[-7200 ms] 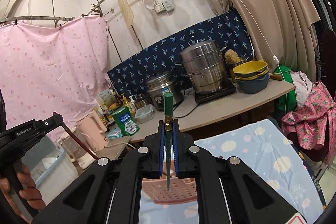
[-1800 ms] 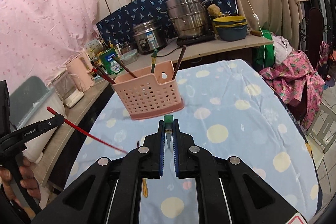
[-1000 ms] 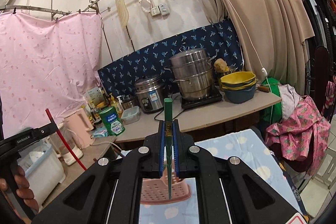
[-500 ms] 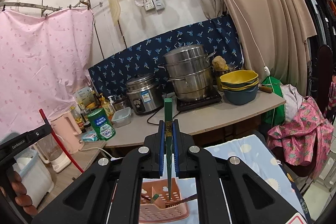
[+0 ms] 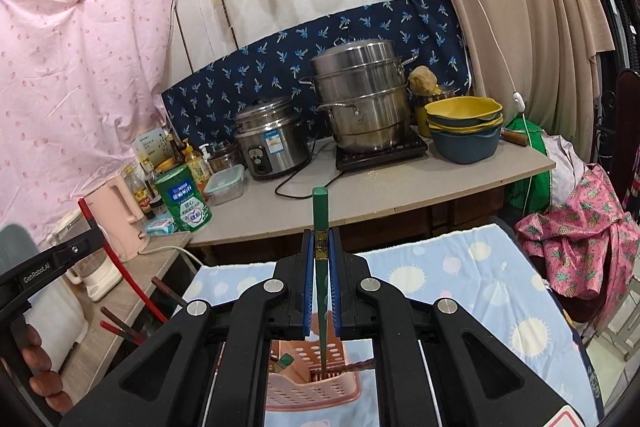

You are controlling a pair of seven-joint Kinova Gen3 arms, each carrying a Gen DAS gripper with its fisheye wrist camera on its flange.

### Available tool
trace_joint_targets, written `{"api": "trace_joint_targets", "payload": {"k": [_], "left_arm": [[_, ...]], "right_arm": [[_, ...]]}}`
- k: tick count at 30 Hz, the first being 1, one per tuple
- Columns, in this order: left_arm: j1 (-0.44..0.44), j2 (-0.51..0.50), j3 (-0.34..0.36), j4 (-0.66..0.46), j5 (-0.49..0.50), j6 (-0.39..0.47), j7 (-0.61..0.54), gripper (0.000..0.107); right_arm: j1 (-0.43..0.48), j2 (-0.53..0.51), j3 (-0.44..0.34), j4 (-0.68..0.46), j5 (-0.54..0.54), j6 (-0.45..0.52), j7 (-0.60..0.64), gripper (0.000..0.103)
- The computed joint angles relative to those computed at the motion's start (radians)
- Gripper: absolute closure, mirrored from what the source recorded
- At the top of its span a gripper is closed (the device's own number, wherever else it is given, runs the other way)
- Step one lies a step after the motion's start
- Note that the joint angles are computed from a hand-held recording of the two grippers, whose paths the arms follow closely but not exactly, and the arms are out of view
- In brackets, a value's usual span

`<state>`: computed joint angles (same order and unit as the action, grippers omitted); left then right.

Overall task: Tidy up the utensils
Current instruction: 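Open both grippers to release the chopsticks into the basket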

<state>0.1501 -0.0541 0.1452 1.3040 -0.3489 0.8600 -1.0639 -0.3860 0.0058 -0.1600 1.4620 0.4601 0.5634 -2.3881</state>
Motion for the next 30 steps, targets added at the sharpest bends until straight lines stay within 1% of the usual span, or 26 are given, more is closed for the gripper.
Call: {"api": "trace_joint_targets", "payload": {"k": [1,3,4,5,7,14,18,23,30], "left_arm": [[0.001,0.002,0.002,-0.002,-0.004,0.004,0.000,0.099],[0.005,0.006,0.008,-0.006,-0.025,0.018,0.015,0.093],[0.007,0.005,0.009,-0.004,-0.033,0.020,0.023,0.085],[0.009,0.004,0.011,-0.002,-0.042,0.021,0.033,0.079],[0.011,-0.001,0.010,0.006,-0.048,0.016,0.040,0.074],[0.009,-0.007,0.013,0.011,-0.051,0.020,0.044,0.073],[0.007,-0.032,0.016,0.032,-0.041,0.025,0.042,0.072],[-0.002,-0.061,0.034,0.051,-0.030,0.046,0.049,0.064],[-0.015,-0.112,0.068,0.094,-0.023,0.074,0.060,0.062]], "right_arm": [[0.000,0.002,0.000,-0.001,-0.005,0.003,0.003,0.095],[-0.002,0.000,0.000,0.009,-0.001,-0.003,-0.008,0.093],[-0.003,-0.001,-0.001,0.014,0.008,-0.002,-0.017,0.089],[-0.003,-0.001,-0.002,0.013,0.011,0.000,-0.020,0.089],[-0.003,-0.005,-0.003,0.019,0.015,-0.001,-0.028,0.089],[0.000,-0.024,-0.016,0.031,0.036,0.003,-0.045,0.089],[0.005,-0.044,-0.028,0.043,0.037,0.008,-0.043,0.089],[0.024,-0.085,-0.051,0.088,0.024,-0.002,-0.056,0.089],[0.053,-0.157,-0.099,0.165,-0.029,0.002,-0.039,0.089]]}}
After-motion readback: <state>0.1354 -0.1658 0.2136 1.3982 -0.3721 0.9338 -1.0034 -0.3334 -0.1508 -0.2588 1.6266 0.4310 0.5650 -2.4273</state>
